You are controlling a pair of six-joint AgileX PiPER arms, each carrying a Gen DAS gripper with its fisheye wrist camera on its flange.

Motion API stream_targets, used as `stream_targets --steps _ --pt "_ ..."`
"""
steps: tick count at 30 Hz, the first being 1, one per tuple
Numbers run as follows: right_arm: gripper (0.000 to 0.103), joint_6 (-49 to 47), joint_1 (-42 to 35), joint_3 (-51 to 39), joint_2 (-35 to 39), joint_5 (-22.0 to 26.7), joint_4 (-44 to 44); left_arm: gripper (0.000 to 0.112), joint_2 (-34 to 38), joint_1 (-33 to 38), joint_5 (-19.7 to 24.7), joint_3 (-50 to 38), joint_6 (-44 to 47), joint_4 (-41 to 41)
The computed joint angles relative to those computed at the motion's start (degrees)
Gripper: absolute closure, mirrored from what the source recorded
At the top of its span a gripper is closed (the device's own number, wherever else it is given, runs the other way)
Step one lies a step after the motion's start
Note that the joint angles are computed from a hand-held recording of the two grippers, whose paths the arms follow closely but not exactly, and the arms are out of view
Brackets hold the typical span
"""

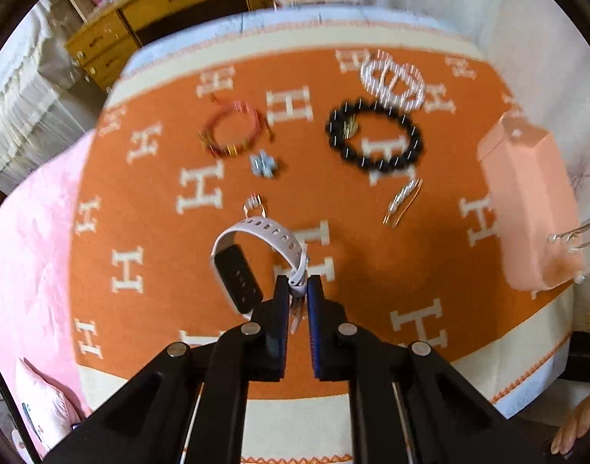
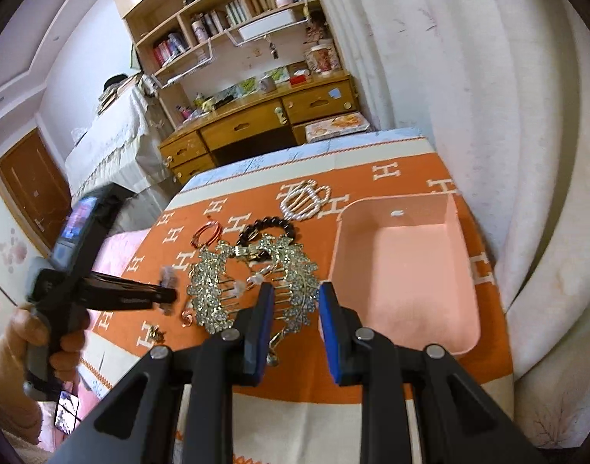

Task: Organize jewelry
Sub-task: 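Carry the hair comb and watch into the pink box and open both tools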

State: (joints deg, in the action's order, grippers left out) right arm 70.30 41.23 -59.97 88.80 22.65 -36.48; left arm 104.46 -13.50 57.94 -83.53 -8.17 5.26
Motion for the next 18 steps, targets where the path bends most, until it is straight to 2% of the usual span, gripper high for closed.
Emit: stream_targets --steps 5,10,14,18 --pt "0.079 4.16 -1.77 1.09 -0.93 1.22 -3.47 0.106 -3.9 -0.91 1.99 -4.12 2.95 -2.73" --pt "0.079 8.39 -3.59 0.67 0.19 5.55 -6.63 0.106 -4.33 -5.66 0.65 -8.54 7.15 -8.74" --pt "0.079 7.1 -5.27 -0.07 2.06 7.88 -5.39 0.106 -0.69 -9.79 -0.28 -13.23 8.45 -12.9" --pt "0.079 4.06 -6.51 -0.2 4.17 7.91 -2.41 0.106 6.7 -13.25 0.58 -21.46 8.82 -16.16"
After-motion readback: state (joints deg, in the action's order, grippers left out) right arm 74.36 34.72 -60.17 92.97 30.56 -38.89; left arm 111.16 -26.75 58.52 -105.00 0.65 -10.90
